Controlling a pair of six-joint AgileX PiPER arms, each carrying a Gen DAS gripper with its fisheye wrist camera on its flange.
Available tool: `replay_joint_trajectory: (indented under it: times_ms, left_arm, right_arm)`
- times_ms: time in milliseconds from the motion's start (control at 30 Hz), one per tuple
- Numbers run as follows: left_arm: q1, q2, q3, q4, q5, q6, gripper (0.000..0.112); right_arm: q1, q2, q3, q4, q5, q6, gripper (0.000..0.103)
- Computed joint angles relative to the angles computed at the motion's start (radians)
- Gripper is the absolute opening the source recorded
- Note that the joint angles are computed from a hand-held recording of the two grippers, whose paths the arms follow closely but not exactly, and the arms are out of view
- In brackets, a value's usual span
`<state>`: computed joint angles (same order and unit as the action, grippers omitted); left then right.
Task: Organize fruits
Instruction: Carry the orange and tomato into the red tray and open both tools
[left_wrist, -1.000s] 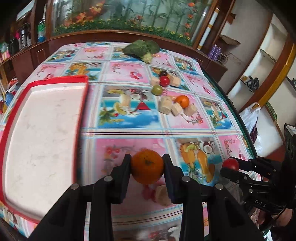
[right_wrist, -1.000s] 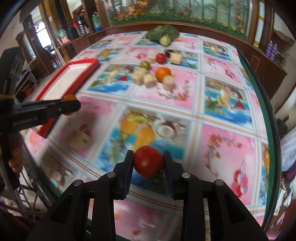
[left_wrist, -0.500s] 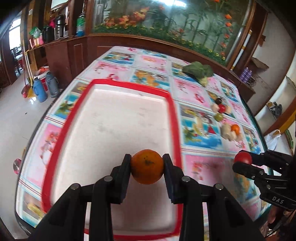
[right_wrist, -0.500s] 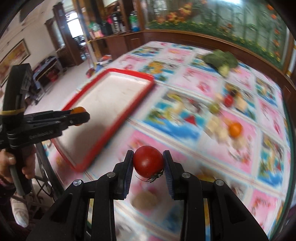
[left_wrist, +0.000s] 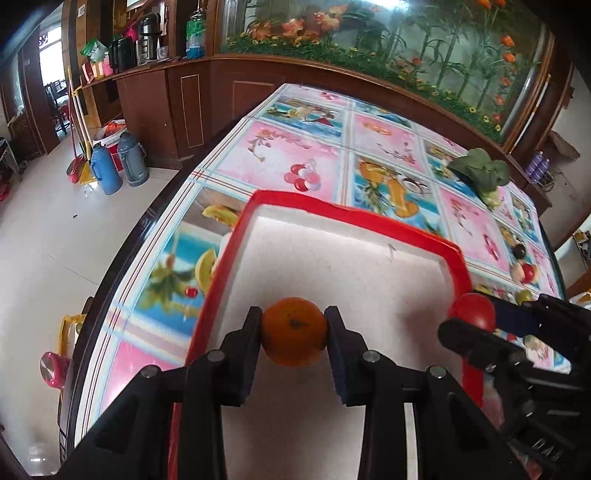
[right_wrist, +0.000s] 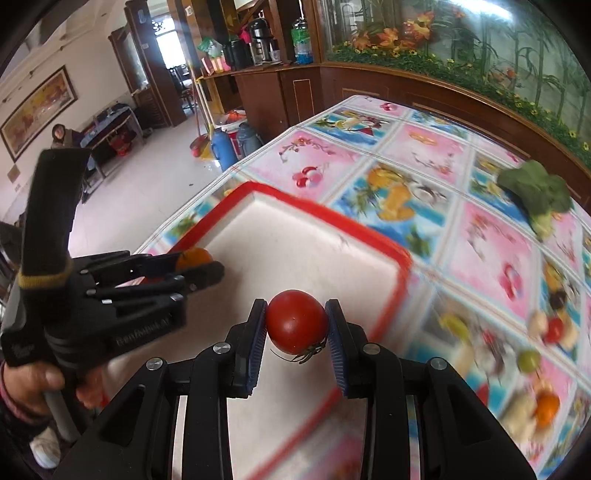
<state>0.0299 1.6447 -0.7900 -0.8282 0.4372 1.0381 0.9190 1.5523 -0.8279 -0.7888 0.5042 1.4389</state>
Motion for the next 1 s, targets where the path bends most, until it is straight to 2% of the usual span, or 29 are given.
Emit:
replay_joint_trajectory:
  times_ms: [233, 367, 633, 733, 1000]
  left_arm:
    - [-0.047, 0.099, -0.078, 0.078, -0.049, -0.102, 0.037]
    - [-0.062, 0.099, -0.077, 0.095, -0.071, -0.109, 0.037]
    - [-0.062, 0.100, -0.080, 0.111, -0.070, -0.108, 0.038]
    - [-0.073, 0.095, -0.072, 0.163, -0.093, -0.156, 0.051]
    - [-0.066, 0.048, -0.033, 0.168, -0.092, -0.146, 0.059]
  right_arm:
    - [-0.119, 0.167, -0.108, 0.076, -0.058, -0.118, 0.031]
    - [-0.147, 0.203, -0.123, 0.073, -0.076, -0.112, 0.031]
    - [-0.150, 0.240, -0.137, 0.045, -0.048, -0.083, 0.033]
    - [-0.146, 0.235, -0.134, 0.050, -0.034, -0.077, 0.038]
    - [-0.109, 0.202, -0.113, 0.059, 0.008, -0.069, 0.038]
